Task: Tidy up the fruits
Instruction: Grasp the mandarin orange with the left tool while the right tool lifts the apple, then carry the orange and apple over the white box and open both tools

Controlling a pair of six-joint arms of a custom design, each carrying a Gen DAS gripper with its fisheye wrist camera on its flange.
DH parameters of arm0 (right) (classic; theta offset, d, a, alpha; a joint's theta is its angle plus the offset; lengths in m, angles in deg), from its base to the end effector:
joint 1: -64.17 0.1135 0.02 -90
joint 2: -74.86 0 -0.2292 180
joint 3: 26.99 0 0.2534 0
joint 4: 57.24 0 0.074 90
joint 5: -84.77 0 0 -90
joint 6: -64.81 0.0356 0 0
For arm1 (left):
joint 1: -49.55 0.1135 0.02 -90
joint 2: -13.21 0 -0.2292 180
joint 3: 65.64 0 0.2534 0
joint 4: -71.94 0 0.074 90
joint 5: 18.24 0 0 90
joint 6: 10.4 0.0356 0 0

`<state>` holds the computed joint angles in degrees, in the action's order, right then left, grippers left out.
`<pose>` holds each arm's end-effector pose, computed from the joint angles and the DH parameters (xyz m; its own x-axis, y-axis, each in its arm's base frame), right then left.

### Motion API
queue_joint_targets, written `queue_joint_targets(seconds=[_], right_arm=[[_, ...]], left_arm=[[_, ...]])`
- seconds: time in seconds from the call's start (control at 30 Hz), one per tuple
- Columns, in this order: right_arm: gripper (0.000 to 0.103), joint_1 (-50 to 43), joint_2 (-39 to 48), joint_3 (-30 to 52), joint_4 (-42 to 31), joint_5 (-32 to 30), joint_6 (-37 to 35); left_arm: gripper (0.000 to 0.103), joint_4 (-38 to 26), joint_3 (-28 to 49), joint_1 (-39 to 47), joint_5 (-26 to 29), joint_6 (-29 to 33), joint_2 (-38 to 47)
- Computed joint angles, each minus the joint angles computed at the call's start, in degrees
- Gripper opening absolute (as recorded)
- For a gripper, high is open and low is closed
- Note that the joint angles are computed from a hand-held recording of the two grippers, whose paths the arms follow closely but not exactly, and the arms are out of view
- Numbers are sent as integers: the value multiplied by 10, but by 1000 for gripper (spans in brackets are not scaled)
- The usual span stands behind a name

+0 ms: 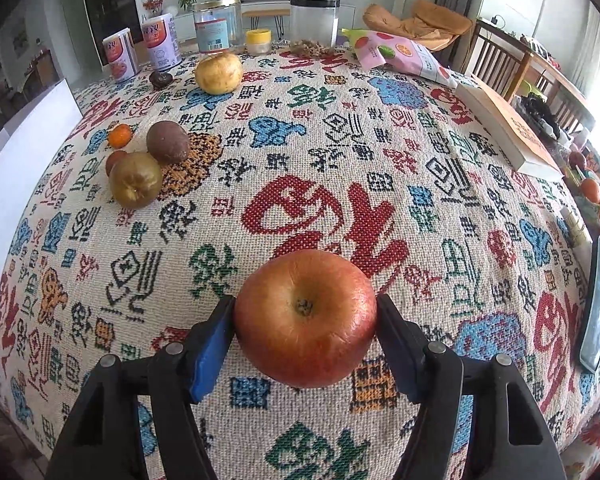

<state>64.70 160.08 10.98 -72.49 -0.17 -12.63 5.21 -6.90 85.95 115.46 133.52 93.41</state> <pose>0.2235 -0.0011 0.0587 -0.8589 0.2087 -0.4677 0.2236 0.9744 0.0241 0.1916 0.1107 0.1470 -0.8063 0.1315 -0.5767 0.4079 0.8297 -0.3811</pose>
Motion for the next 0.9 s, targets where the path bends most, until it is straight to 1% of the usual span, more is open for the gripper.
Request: queue_joint_targets(seconds=[0.03, 0.07, 0.1, 0.13, 0.17, 0.2, 0.23, 0.3, 0.33, 0.4, 0.47, 0.6, 0.67, 0.7, 0.73, 0.77, 0.8, 0.87, 0.9], right_arm=[[68, 18, -39, -10, -15, -21, 16], [68, 52, -75, -13, -33, -34, 37], [68, 94, -104, -6, -51, -40, 62], [68, 138, -119, 10, -61, -49, 87], [68, 185, -122, 33, -63, -61, 114], [68, 228, -107, 64, -56, -72, 138], [69, 270, -84, 101, -46, -81, 157], [69, 349, -14, 187, -25, -91, 179], [69, 382, 27, 236, -19, -97, 183], [69, 440, 119, 340, -14, -118, 189], [69, 479, 208, 447, -37, -137, 179], [69, 537, 376, 645, -140, -110, 141], [69, 546, 441, 713, -174, -103, 136], [69, 549, 470, 748, -193, -100, 132], [70, 550, 491, 773, -205, -101, 131], [71, 547, 491, 770, -191, -104, 133], [74, 544, 470, 738, -158, -105, 139], [88, 534, 397, 646, -82, -99, 147], [90, 527, 354, 594, -47, -92, 148]], left_arm=[[28, -35, 31, 36, 10, 25, 10], [28, -54, 61, 67, 17, 36, 23], [28, -60, 92, 93, 23, 33, 40], [28, -55, 122, 111, 25, 18, 60], [28, -36, 149, 124, 26, -6, 82], [28, 0, 166, 132, 21, -41, 101], [28, 40, 178, 135, 6, -77, 120], [28, 91, 207, 142, -20, -128, 172], [28, 117, 215, 144, -38, -149, 194], [28, 154, 225, 150, -64, -171, 229], [28, 185, 225, 153, -84, -184, 254], [29, 233, 234, 160, -113, -199, 285], [34, 269, 227, 159, -135, -211, 283], [49, 289, 221, 157, -144, -223, 277], [69, 305, 215, 160, -144, -233, 269], [76, 322, 204, 166, -135, -243, 254], [84, 339, 188, 170, -123, -252, 236], [86, 362, 160, 173, -100, -254, 200], [86, 363, 149, 171, -89, -250, 184]])
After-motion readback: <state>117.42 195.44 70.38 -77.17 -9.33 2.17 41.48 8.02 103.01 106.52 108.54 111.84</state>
